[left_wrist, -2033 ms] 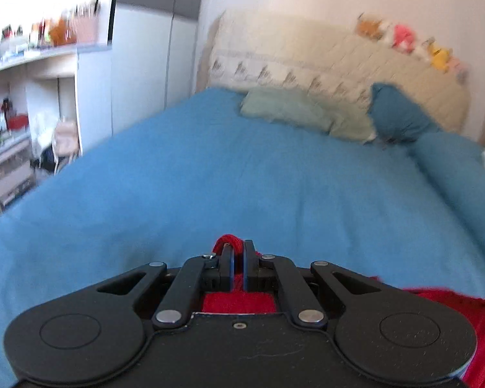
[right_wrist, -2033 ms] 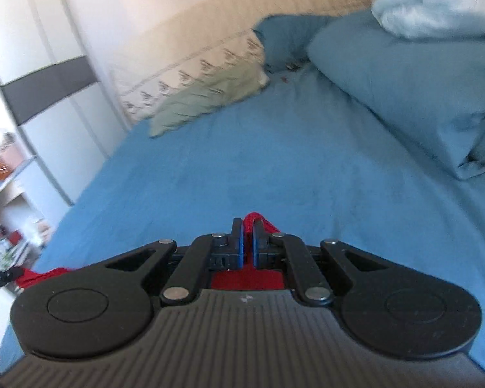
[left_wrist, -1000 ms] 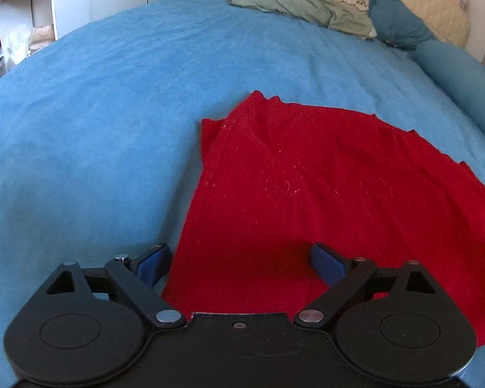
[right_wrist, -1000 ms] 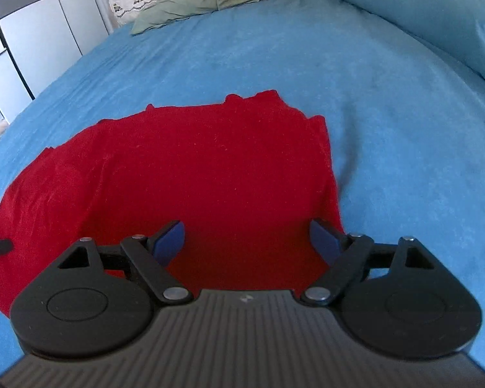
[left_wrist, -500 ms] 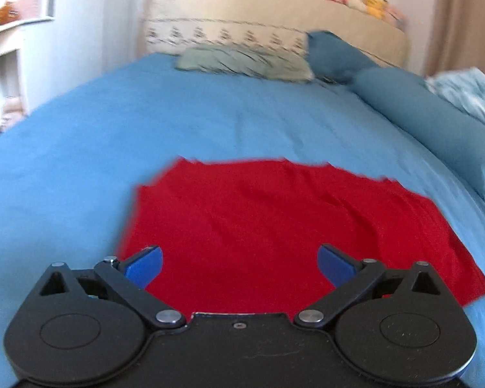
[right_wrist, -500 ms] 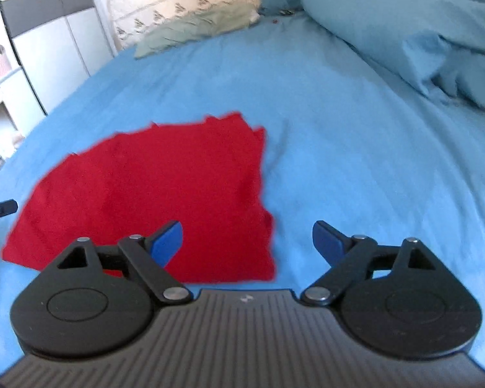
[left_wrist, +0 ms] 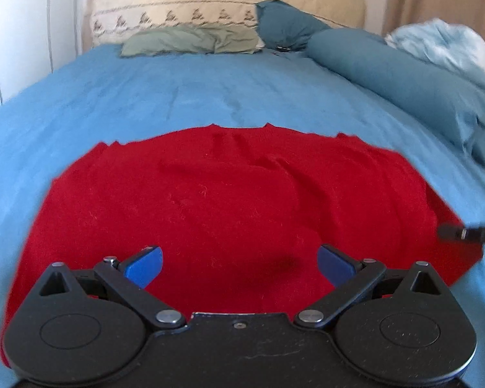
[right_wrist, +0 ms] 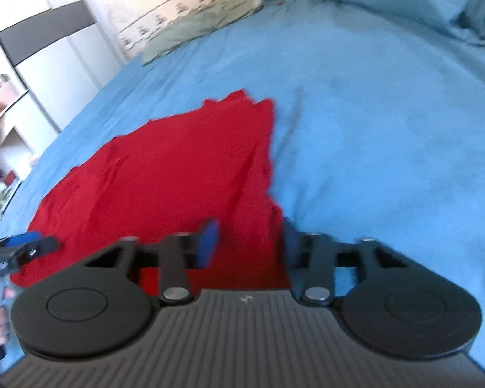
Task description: Fold small clothes
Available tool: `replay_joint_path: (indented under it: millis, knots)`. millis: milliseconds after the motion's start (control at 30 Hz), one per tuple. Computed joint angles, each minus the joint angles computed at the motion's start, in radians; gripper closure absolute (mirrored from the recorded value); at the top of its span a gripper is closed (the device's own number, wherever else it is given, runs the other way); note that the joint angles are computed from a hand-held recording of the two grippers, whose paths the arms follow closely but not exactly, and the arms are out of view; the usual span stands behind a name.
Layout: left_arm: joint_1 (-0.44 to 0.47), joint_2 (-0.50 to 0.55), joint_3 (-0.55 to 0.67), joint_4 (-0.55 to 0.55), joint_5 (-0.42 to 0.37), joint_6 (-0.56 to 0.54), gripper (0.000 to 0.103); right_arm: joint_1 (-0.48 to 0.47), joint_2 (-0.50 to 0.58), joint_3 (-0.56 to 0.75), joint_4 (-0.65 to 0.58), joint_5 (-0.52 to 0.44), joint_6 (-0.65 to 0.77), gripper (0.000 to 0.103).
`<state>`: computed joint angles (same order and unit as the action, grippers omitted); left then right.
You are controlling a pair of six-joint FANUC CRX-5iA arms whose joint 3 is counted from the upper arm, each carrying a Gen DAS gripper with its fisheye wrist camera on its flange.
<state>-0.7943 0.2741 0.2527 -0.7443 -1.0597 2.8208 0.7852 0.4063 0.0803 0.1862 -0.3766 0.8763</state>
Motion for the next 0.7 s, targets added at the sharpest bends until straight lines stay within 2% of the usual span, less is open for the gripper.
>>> replay_joint_path:
  millis: [100,167,233,333,433,533,600,700]
  knots:
    - [0.025,0.009,0.016,0.036,-0.003,0.007,0.0,0.003,0.003,-0.007,0.042,0.001,-0.049,0.057]
    - [0.034,0.045,0.07,0.045,-0.053,-0.024,0.0,0.006,0.007,-0.007,0.071,0.0,-0.089,0.064]
    - [0.05,0.077,0.113,0.068,-0.093,-0.076,0.0,0.015,0.01,-0.019,0.156,-0.002,-0.15,0.068]
    - [0.078,0.093,0.109,0.114,-0.056,-0.12,0.0,0.028,0.013,-0.017,0.224,-0.03,-0.196,0.073]
    - [0.081,0.125,0.138,0.115,-0.09,-0.146,0.0,0.03,0.022,0.029,0.183,-0.081,-0.202,0.077]
    - [0.102,0.148,0.18,0.164,-0.13,-0.185,0.0,0.035,0.019,0.075,0.162,-0.116,-0.23,0.078]
    - [0.121,0.135,0.17,0.197,-0.117,-0.19,0.0,0.044,0.01,0.099,0.16,-0.098,-0.23,0.079]
    - [0.133,0.063,0.093,0.213,-0.064,-0.17,0.0,0.07,0.024,0.208,0.079,-0.082,-0.126,0.08]
